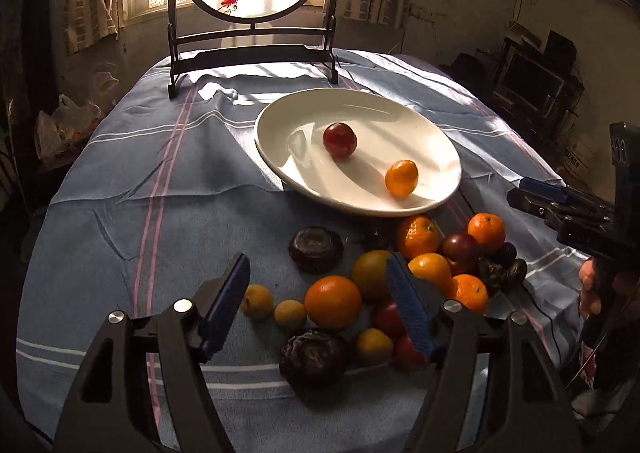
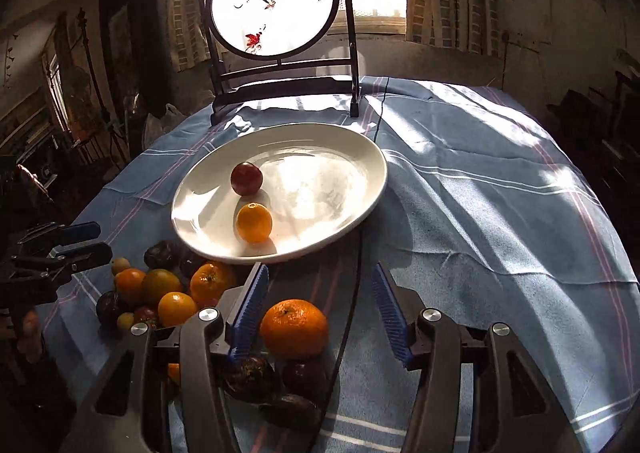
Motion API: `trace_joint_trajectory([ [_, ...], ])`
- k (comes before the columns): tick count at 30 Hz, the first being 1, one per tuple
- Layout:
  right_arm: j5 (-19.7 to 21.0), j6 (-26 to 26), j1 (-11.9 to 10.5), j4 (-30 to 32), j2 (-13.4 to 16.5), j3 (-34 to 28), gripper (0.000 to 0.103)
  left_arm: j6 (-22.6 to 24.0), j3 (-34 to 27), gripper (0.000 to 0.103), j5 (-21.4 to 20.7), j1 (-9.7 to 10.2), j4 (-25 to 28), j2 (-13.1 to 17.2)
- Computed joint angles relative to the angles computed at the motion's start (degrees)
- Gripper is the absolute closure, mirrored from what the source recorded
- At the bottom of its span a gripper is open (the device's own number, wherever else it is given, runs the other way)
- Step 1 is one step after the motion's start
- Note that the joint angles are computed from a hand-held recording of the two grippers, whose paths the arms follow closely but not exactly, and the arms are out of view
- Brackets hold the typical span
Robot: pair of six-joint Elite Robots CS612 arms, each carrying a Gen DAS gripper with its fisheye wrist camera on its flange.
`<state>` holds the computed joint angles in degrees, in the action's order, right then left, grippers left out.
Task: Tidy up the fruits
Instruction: 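Release the tomato and the orange onto the white plate with both tools, then grasp a brown mangosteen with the left tool while the right tool grasps another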
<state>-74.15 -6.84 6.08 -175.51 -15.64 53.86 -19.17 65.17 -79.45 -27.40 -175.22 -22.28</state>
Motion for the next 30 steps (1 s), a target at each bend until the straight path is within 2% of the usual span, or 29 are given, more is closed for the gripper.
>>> trace_joint_trajectory([
  [6,2.3,2.5,-1.2,-4.1,-2.4,7.7,0.048,-1.3,6.9,0.035,1.3,-0.7,-1.7,-1.8],
  [8,1.9,2.3,-1.2,-4.9,-3.0,9.1,0.048,-1.0,7.0,0.035,2.3,-0.99,-1.5,-1.6],
  [10,1.3,1.9,-1.2,-5.6,-3.3,10.0,0.048,-0.4,6.0,0.043,2.6,-1.15,-0.7,-1.0],
  [13,1.3,0.9,-1.2,-6.2,-3.6,11.0,0.048,0.8,3.9,0.044,3.6,-1.5,0.2,0.3],
  [16,1.2,-0.6,-1.0,-5.3,-3.7,11.3,0.048,0.9,2.3,0.048,5.6,-1.84,0.1,1.4],
  [17,1.1,-1.3,-1.0,-4.8,-3.8,11.3,0.048,0.5,2.4,0.058,4.4,-1.68,-0.1,1.3],
  [20,1.4,-3.5,-0.6,-3.3,-3.6,11.1,0.048,0.1,3.9,0.059,3.7,-1.75,-2.3,0.7],
  [27,-0.2,-5.8,0.8,-1.2,-2.3,8.6,0.049,-0.5,8.1,0.059,5.6,-2.36,-6.7,-1.3],
  [30,-2.8,-5.5,1.4,-0.2,-1.5,7.1,0.059,-0.9,8.5,0.059,5.6,-2.3,-7.0,-1.5],
])
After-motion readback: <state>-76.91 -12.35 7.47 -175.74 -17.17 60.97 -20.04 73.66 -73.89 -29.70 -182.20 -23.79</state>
